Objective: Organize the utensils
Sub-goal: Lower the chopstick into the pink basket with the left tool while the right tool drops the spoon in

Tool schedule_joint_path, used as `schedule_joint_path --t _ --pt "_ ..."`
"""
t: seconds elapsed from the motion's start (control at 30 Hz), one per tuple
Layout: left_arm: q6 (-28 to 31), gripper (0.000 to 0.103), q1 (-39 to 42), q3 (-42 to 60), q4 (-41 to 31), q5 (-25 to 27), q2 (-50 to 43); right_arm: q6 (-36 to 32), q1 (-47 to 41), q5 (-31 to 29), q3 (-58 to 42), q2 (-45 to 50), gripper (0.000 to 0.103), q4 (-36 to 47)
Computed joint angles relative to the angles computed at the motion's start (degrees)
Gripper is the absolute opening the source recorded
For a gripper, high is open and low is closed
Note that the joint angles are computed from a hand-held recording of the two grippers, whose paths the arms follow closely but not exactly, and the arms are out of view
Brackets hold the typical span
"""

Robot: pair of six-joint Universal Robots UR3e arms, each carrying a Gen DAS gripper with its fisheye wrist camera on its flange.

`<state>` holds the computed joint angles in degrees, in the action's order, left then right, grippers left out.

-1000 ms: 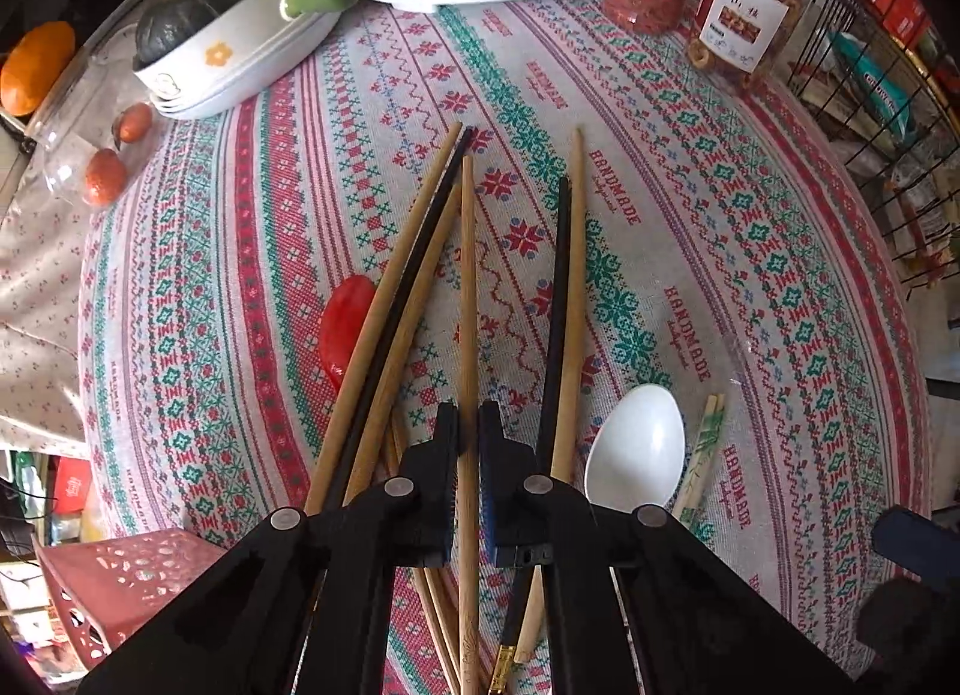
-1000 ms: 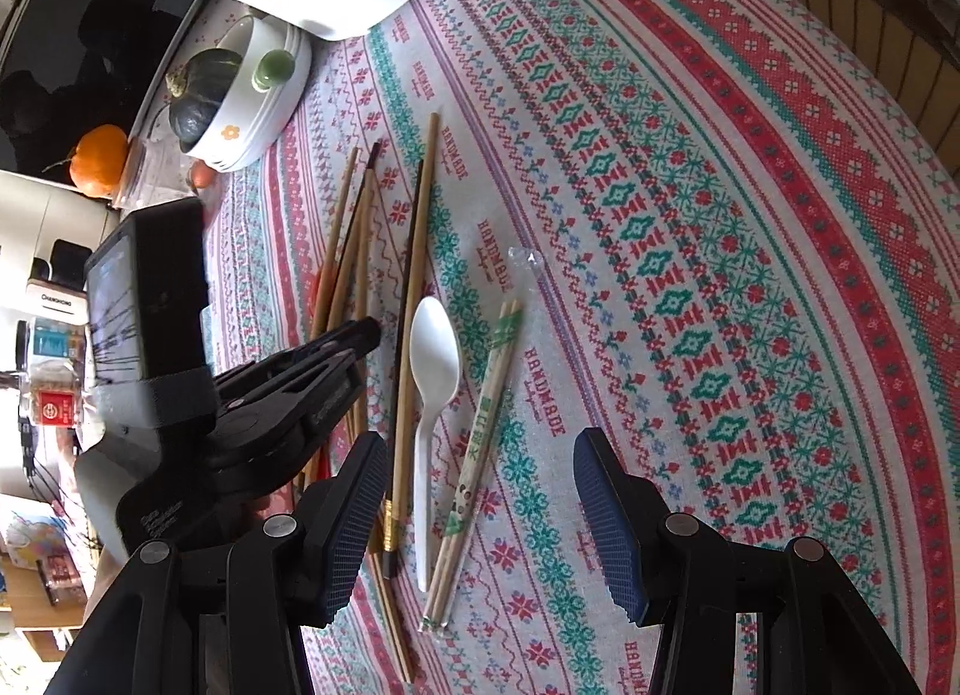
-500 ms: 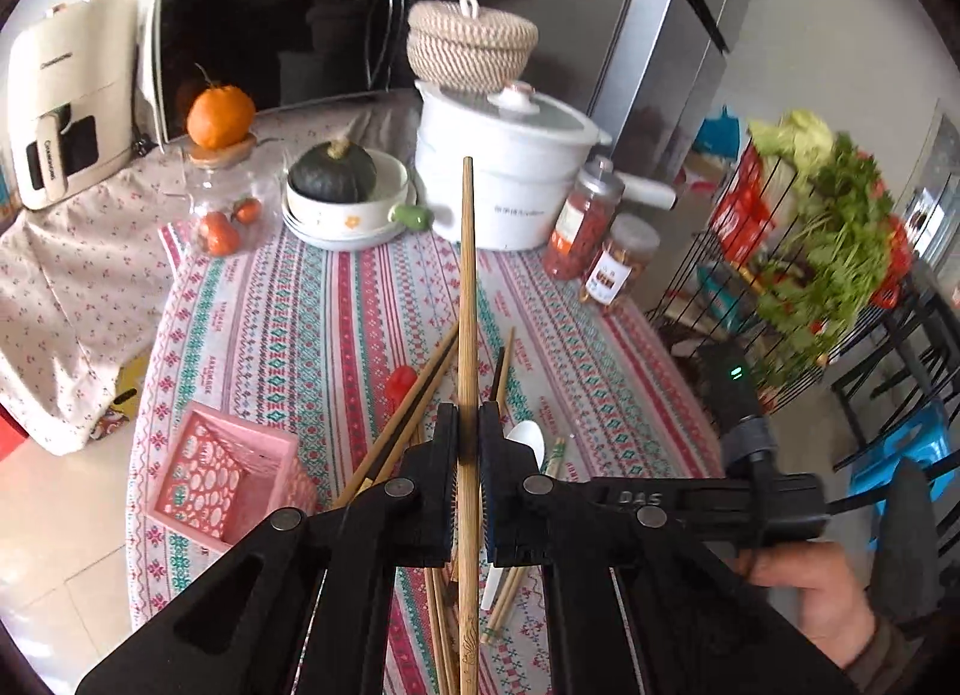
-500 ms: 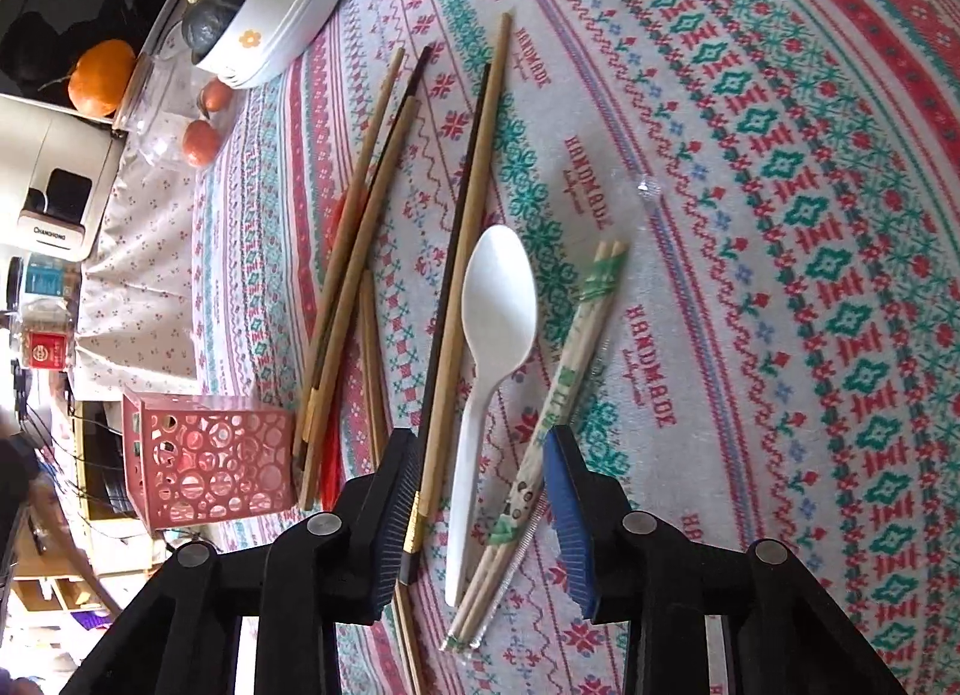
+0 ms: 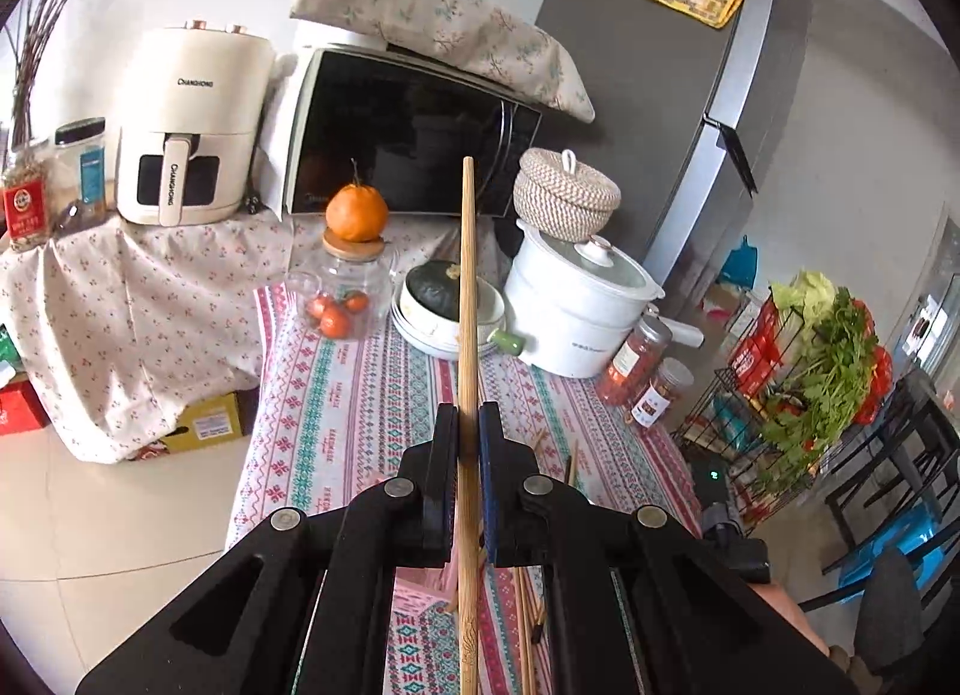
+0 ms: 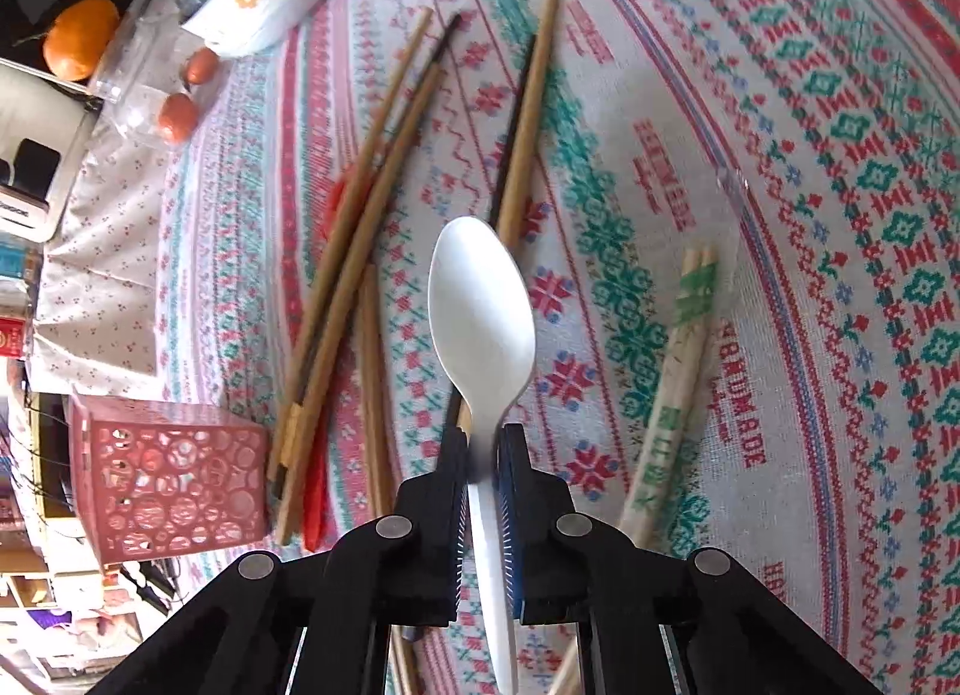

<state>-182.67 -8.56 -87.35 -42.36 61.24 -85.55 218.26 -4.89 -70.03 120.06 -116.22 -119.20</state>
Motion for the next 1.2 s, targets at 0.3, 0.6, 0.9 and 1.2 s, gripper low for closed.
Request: schedule_joint_path --t 0.3,0.6,0.9,1.2 --pt "-4.17 0.007 -2.76 -8.14 28.34 5.40 -6.89 8.11 14.21 -14.95 -2.88 -1.23 0.009 -19.94" --pt "-3.69 0.007 -6.13 -10.47 40.25 12.71 -14.81 6.80 23.55 -25.81 -6.03 3.67 0.009 -30.37" --pt "1.51 0.007 -8.41 -8.50 30.62 15.85 -16.25 5.12 28.19 -31.13 -8.54 9.93 0.009 -35.28" --pt "3.82 0.008 -4.85 -1.94 10.83 9.54 -12.41 4.60 32.89 -34.55 -14.72 19.09 0.009 -40.38"
